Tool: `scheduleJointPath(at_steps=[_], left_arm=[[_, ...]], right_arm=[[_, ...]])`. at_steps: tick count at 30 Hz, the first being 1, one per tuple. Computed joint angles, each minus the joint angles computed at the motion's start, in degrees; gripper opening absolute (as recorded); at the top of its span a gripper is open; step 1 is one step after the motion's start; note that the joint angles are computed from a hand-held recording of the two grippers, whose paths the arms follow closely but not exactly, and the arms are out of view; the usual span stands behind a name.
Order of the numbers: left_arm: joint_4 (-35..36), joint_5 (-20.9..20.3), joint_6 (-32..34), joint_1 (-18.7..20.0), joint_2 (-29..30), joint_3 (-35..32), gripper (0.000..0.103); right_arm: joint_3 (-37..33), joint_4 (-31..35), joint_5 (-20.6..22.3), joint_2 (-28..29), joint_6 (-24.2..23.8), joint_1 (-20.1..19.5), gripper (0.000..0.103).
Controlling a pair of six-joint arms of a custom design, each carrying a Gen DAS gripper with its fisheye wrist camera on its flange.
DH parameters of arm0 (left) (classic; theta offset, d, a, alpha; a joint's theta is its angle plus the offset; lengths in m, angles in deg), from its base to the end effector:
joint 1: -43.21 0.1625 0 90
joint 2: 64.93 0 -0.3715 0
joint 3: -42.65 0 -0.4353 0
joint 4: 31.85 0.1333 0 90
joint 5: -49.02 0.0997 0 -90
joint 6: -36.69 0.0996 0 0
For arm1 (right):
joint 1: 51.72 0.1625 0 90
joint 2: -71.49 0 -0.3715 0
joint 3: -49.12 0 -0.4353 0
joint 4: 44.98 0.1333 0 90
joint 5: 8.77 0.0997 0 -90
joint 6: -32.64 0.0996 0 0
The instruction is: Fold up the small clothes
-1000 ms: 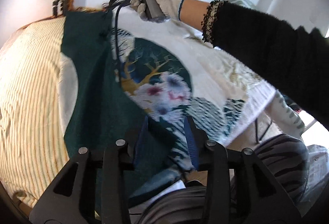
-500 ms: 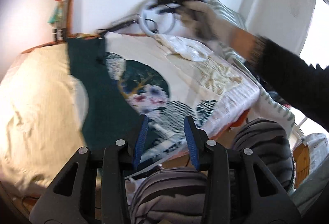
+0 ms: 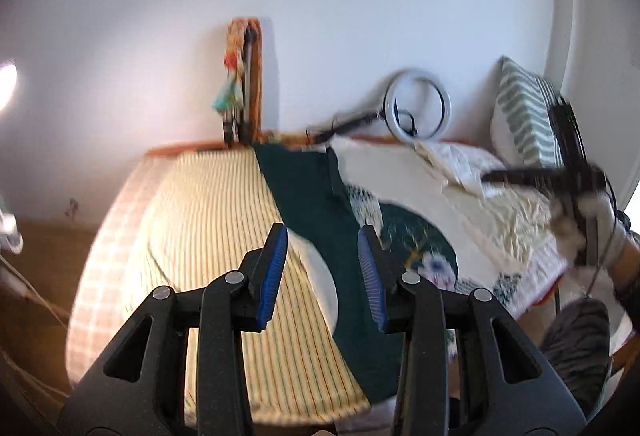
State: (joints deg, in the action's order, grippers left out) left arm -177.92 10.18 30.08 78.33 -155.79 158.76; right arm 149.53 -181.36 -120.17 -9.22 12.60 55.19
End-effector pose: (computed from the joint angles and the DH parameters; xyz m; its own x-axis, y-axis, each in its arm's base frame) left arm -0.2924 -0.4634 0.3457 -0.7635 0.2246 -0.6055 0.6187 0.5234 -0.5859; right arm 0.2674 -0.5463 0.3443 -0.7926 -0.4001 0.4602 -0.5657 0.7640 -0.3101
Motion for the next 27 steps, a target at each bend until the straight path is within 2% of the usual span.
scheduleJointPath(at_steps=[3,8,14,18,22,24,27], left_arm=[[-1.58,-0.52,1.5,0.15,3.0,-2.12,0.037],[-3.95,-4.67,2.15,-0.4,8.72,-1.94,0.037],[-6.43,-13.55,-1.89,-0.58,19.13,-3.08,0.037],[-7.15,-16.74,-1.7,-1.46,26.81,-6.13,0.037],[-8.65,-21.72,-2.34,-1.68,33.45,-9.7,0.037],[-8.34,-22.74,-1.49,-1.87,36.64,-11.8,0.037],[-6.27,-23.69,-0.72,-2.11,41.17,-15.2,0.049]], right_arm=[[2.1,-1.67,-0.69,-1.82,-0.06,-0.19,0.043],[3.79,-3.25,0.5,-3.91,0.31,-2.04,0.043],[4.86,-3.79,3.08,-6.66,1.05,-6.48,0.043],[5.1,-3.08,3.27,-8.16,1.38,-10.04,0.044],[4.09,-0.84,5.78,-8.59,4.73,-14.35,0.044],[3.69,-0.59,6.69,-8.55,6.84,-16.06,0.044],[2.57,0.43,10.56,-8.45,10.47,-18.67,0.044]])
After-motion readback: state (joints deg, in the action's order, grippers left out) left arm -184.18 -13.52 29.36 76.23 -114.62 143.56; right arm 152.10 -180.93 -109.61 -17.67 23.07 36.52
